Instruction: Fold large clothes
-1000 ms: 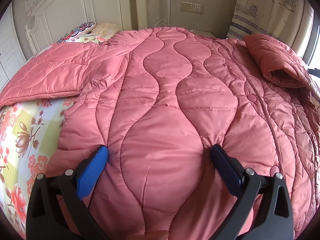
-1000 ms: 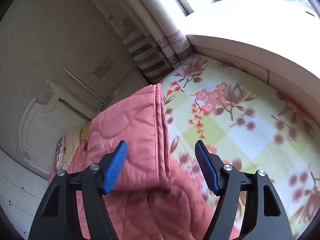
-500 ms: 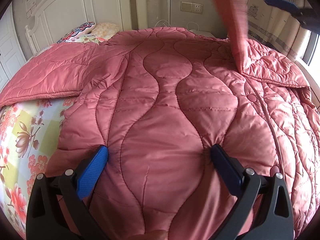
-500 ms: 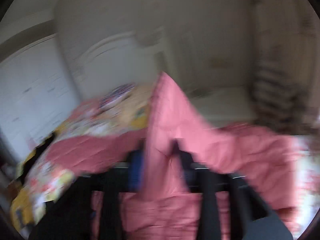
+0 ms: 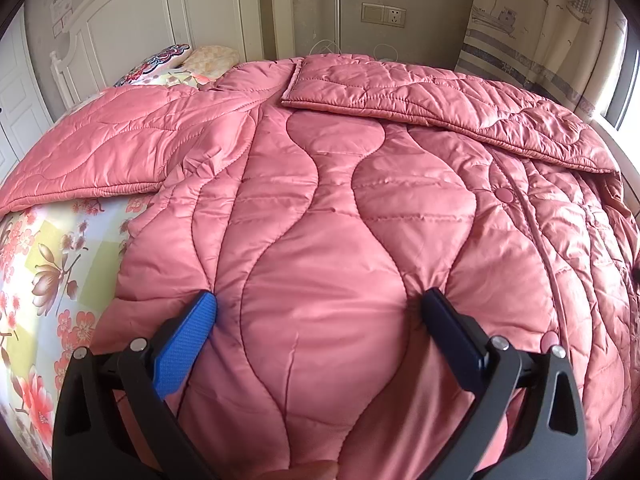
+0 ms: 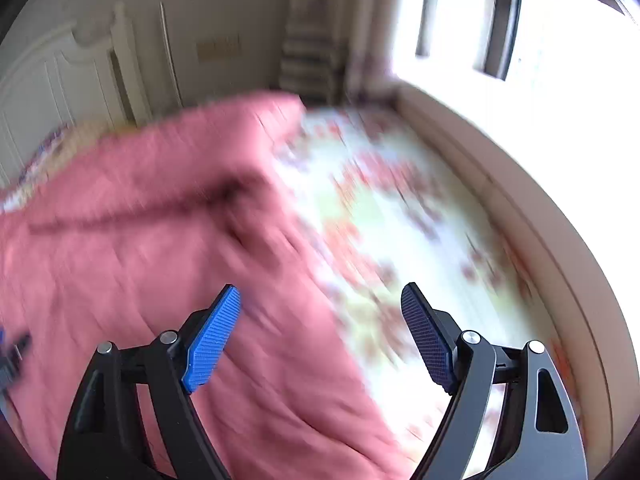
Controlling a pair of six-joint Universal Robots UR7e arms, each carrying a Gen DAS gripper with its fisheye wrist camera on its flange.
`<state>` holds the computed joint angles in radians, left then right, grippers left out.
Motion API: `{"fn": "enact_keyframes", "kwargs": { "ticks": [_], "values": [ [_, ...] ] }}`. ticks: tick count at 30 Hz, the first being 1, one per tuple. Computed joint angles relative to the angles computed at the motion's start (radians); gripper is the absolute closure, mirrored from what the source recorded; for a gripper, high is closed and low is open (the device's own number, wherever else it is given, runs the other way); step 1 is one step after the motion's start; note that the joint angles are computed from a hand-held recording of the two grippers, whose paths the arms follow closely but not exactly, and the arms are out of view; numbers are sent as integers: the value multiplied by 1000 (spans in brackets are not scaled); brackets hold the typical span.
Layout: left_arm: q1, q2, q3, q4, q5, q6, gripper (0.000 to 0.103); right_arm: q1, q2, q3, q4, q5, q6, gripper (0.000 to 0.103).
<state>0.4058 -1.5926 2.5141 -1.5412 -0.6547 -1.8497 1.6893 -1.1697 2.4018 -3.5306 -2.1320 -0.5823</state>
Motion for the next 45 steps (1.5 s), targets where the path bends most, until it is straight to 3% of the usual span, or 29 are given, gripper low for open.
{"fn": "enact_keyframes", "kwargs": {
  "ticks": [1, 3, 4, 6, 9, 11, 13, 15, 19, 20, 21, 22, 23, 24, 28, 29, 32, 34, 36, 40, 43, 44, 45],
  "values": [
    [0, 0, 0, 1, 0, 0, 2, -27, -33, 17, 45, 30, -3, 29],
    [-1, 0, 0, 0, -2, 4, 2, -92, -99, 42, 150, 123, 8, 70],
    [-7, -4, 3, 1, -6, 13, 2, -107, -117, 54, 143, 160, 2, 86],
    [-28, -24, 17, 7, -21, 28, 2, -123, -153, 74, 155, 199, 12, 97],
    [-88, -80, 51, 33, -61, 27, 2, -135, -222, 110, 176, 199, 82, 103],
    [-124, -121, 70, 59, -85, 15, 2, -171, -255, 157, 155, 197, 94, 103],
    [-131, -134, 75, 66, -91, 14, 2, -172, -261, 201, 62, 133, 48, 103],
    [-118, -124, 70, 60, -85, 24, 2, -132, -219, 220, -63, 29, -8, 102],
    [-94, -98, 58, 41, -68, 33, 2, -33, -175, 197, -150, 19, -45, 89],
    [-92, -87, 57, 31, -65, 34, 2, 13, -144, 166, -143, 26, -63, 71],
    [-92, -85, 57, 27, -64, 34, 2, 46, -114, 137, -121, 28, -68, 41],
    [-90, -83, 57, 22, -62, 36, 2, 72, -86, 98, -64, 51, -64, 32],
    [-93, -83, 58, 21, -63, 33, 2, 78, -72, 61, 14, 108, -54, 32],
    [-91, -83, 58, 21, -62, 34, 2, 79, -60, 26, 101, 147, -36, 37],
    [-93, -83, 59, 19, -63, 33, 2, 54, 48, -154, 398, 219, 92, 43],
    [-93, -83, 59, 19, -63, 33, 2, 35, 65, -183, 426, 238, 125, 46],
    [-95, -86, 62, 15, -64, 37, 2, -9, 93, -223, 315, 220, 150, 56],
    [-93, -87, 61, 17, -63, 42, 2, -57, 51, -212, 339, 265, 213, 58],
    [-93, -91, 61, 20, -62, 43, 2, -71, 22, -191, 353, 284, 189, 57],
    [-92, -92, 61, 20, -61, 44, 2, -1, -28, -151, 380, 190, 109, 53],
    [-94, -94, 62, 21, -63, 42, 2, 63, -35, -98, 210, 184, 18, 53],
    [-94, -95, 63, 22, -63, 42, 2, 87, -18, -98, 150, 173, -7, 49],
    [-95, -94, 63, 20, -63, 42, 2, 112, 13, -108, 84, 162, -35, 35]
  ]
}}
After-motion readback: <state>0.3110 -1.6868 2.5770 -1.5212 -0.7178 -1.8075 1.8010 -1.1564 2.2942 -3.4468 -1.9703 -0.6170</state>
